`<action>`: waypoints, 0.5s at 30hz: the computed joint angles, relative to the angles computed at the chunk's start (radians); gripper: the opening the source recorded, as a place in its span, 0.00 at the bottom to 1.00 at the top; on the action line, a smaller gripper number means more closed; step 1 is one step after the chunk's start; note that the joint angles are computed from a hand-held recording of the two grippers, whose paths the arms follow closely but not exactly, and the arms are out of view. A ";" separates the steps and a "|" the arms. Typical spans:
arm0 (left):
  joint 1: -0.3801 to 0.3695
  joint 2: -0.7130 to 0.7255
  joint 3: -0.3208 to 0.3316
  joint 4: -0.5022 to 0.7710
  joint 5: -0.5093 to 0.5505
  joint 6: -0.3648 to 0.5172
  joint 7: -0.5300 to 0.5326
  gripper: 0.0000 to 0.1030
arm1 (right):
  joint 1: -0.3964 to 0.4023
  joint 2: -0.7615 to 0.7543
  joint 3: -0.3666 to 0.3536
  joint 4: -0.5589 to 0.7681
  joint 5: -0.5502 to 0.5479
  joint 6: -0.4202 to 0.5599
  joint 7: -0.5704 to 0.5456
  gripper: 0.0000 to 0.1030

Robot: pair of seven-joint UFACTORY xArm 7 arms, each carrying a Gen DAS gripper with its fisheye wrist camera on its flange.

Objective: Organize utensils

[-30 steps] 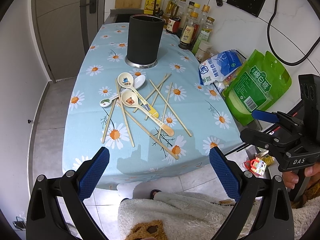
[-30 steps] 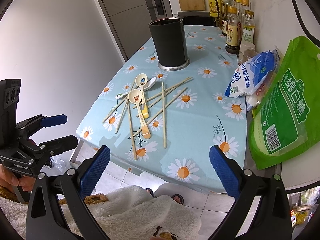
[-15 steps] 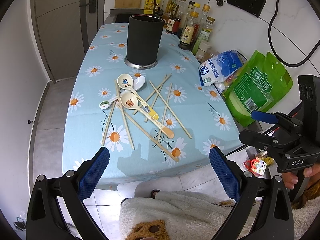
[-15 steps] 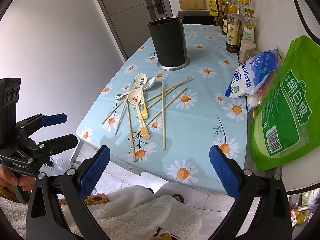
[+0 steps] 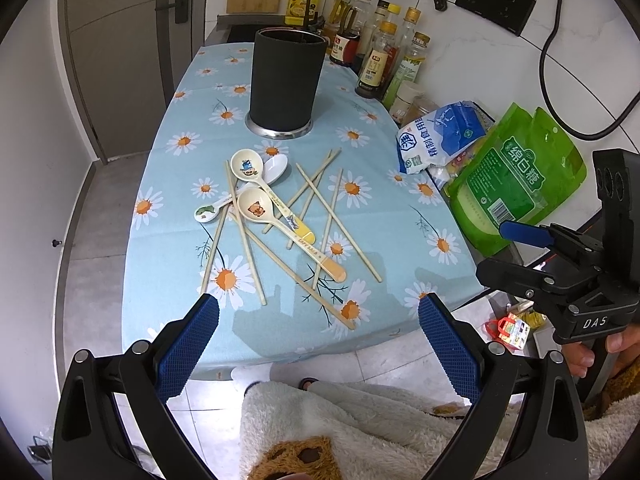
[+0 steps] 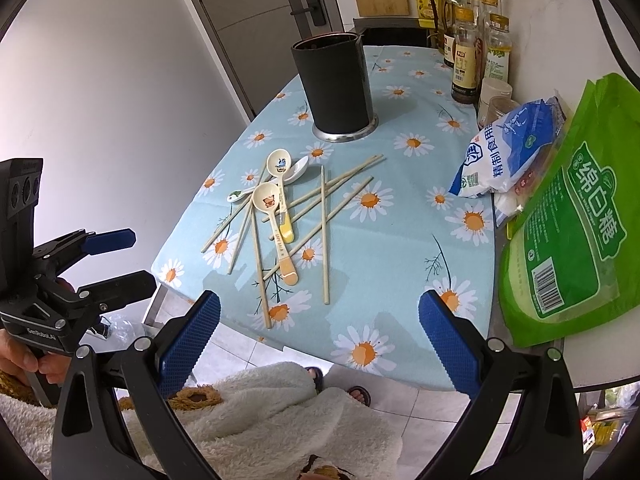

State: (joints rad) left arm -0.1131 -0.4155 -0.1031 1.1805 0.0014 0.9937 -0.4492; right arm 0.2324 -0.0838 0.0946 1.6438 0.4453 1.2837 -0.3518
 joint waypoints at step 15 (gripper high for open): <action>0.013 0.067 0.098 0.005 -0.145 -0.042 0.140 0.94 | 0.022 0.183 0.042 0.187 -0.040 0.080 0.076 0.74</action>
State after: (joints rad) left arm -0.1004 -0.3481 -0.0049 1.1853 -0.1438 0.9520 -0.3087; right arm 0.2544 0.0992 0.1362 1.8305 0.4050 1.3633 -0.2757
